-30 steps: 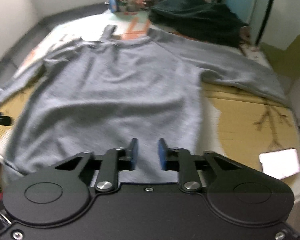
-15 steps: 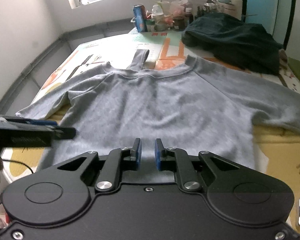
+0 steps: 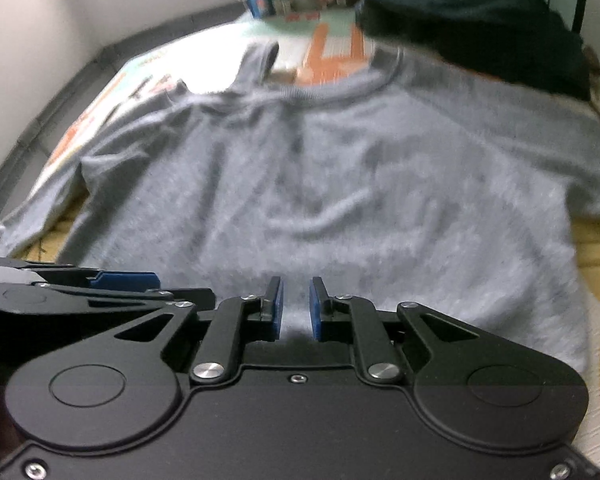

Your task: Fold clothes

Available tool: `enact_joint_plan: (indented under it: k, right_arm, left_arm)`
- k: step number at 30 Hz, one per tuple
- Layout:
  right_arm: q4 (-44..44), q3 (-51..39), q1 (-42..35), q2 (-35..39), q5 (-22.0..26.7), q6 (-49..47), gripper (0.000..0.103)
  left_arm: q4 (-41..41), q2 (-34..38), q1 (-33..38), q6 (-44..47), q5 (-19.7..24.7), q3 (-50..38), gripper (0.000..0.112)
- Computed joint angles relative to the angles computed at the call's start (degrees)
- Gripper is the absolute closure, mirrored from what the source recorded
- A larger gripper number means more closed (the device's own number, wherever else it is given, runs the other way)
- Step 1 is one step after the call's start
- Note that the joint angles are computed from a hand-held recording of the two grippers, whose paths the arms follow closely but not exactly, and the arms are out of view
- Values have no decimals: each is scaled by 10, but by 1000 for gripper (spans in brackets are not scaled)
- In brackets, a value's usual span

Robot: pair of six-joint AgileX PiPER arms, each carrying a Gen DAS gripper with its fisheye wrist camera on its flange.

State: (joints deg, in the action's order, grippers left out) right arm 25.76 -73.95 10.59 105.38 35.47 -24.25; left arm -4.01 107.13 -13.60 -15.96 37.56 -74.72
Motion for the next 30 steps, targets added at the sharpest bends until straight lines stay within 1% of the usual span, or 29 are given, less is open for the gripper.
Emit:
enact_joint_plan:
  k: [3,8,12,16,24,28,30]
  right_arm:
    - [-4,4,0,12,0,1,90]
    - [-6,15,-9,13,8,-6,90]
    - [4,37,-24,1,3,-32,90]
    - [-5,59,-34,-16,-4,-38,90]
    - [-13,87,-72,-42,-15,-50,90]
    - [-61,97,-92,-53,-15,-10,90]
    - [-68,111,-109,-61,-20,-9,90]
  left_arm:
    - [19,-3,-8,-6,-11,14,63]
    - [49,-13,-16,-18,-7,28,62]
    - [83,-33,-20,-43,-19,60,61]
    - [115,-57,-19,-69,-31,95,59]
    - [174,-87,9,-130,-32,138,57]
    - [184,-108,37,-143,-35,165,53]
    - [190,-118,49,-152,-34,177,52]
